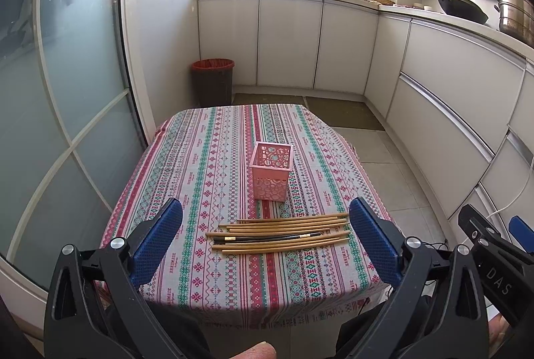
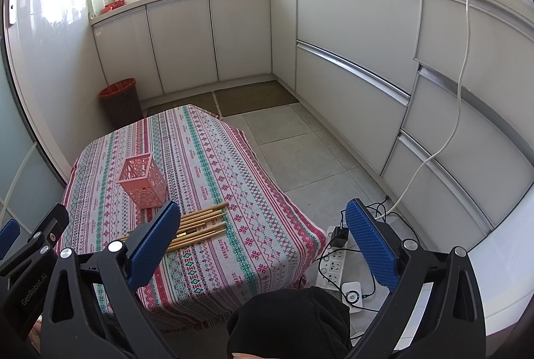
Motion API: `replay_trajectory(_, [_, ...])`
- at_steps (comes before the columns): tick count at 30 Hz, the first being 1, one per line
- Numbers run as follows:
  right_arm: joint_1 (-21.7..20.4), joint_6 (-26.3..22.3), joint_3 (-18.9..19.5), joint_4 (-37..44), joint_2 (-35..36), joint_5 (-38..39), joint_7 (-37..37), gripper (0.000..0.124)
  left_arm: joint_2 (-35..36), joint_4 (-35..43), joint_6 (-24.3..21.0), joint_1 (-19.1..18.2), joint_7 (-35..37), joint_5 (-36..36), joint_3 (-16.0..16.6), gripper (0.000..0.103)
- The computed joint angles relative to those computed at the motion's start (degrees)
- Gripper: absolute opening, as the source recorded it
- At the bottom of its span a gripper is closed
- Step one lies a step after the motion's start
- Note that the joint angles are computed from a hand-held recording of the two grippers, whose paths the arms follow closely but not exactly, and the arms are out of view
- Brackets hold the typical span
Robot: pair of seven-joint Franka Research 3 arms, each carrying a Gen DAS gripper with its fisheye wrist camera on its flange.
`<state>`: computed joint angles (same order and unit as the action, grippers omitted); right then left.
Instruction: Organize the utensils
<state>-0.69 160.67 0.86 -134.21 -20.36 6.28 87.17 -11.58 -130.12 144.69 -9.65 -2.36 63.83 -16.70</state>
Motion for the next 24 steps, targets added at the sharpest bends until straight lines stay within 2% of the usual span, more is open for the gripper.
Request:
replay_trajectory(19, [-0.2,-0.1,0.5,-0.2,0.3,-1.3,1.8,0.096,0.6,0.2,0.0,-0.1,1.1,-1.7,0.5,0.096])
replay_trajectory(21, [-0.4,0.0,0.3,0.3,0.7,-1.1,2.2,0.096,0.7,0.5,0.1,0.0,2.6,-2.5,0.8,0.096])
replay_trajectory(24, [1.7,-2.8,-2.8,3.8,2.8,3.8,0.0,0.096,2.3,2.3,2.7,0.2,8.2,-4.8,2.0,0.096])
